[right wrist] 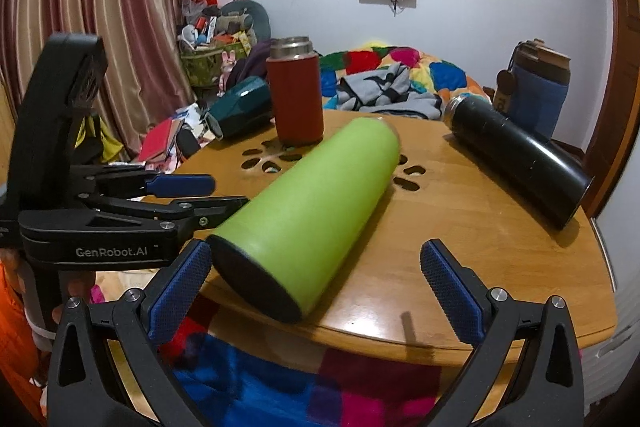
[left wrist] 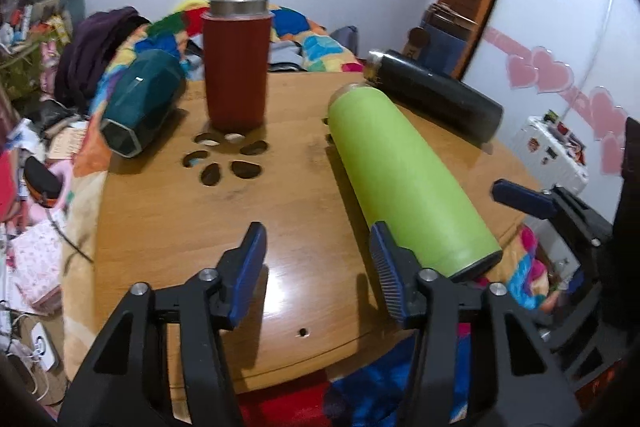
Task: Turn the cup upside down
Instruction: 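Close the right gripper around the lime-green bottle's base end, then lift and rotate the bottle with the right gripper, standing it on its base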
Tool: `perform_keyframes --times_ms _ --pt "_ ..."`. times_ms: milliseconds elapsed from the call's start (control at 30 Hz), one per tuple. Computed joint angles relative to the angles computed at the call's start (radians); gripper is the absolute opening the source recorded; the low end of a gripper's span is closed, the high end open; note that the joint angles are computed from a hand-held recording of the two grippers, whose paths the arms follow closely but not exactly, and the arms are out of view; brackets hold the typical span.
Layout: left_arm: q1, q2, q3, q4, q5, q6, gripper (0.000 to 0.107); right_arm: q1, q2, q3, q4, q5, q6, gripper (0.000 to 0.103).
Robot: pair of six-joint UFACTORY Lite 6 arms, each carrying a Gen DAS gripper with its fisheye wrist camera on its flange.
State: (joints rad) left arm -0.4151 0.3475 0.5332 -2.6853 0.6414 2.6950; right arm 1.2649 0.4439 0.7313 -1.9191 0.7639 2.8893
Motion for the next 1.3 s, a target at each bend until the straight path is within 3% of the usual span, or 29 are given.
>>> perform_keyframes --times_ms 100,233,533,667,867,1133,1300 --pt "0.023 0.042 0.049 0.133 -0.002 -0.102 0.045 -0.009 -0.008 -0.014 -0.016 -0.003 0.021 0.103" --pt "0.021 0.033 0.05 0.128 0.002 -0.088 0.041 -0.026 -0.005 -0.02 -0.069 -0.019 0.074 0.103" --pt "-0.001 0.003 0.083 0.203 -0.037 -0.119 0.035 -0.007 0.113 0.117 0.071 0.015 -0.114 0.103" --pt "-0.032 -0.006 0.077 0.131 -0.047 -0.055 0.035 -0.027 0.117 0.104 0.033 0.004 -0.065 0.086" --pt "-0.03 -0.013 0.059 0.087 -0.037 -0.02 0.035 -0.018 0.105 0.031 -0.06 0.049 0.103 0.078" --pt "-0.047 -0.077 0.018 0.048 -0.029 0.0 0.035 0.028 0.097 0.022 0.021 0.056 0.059 0.068" --pt "-0.076 -0.128 -0.016 0.007 -0.024 0.03 0.035 0.061 0.017 -0.077 0.05 0.067 0.125 0.063"
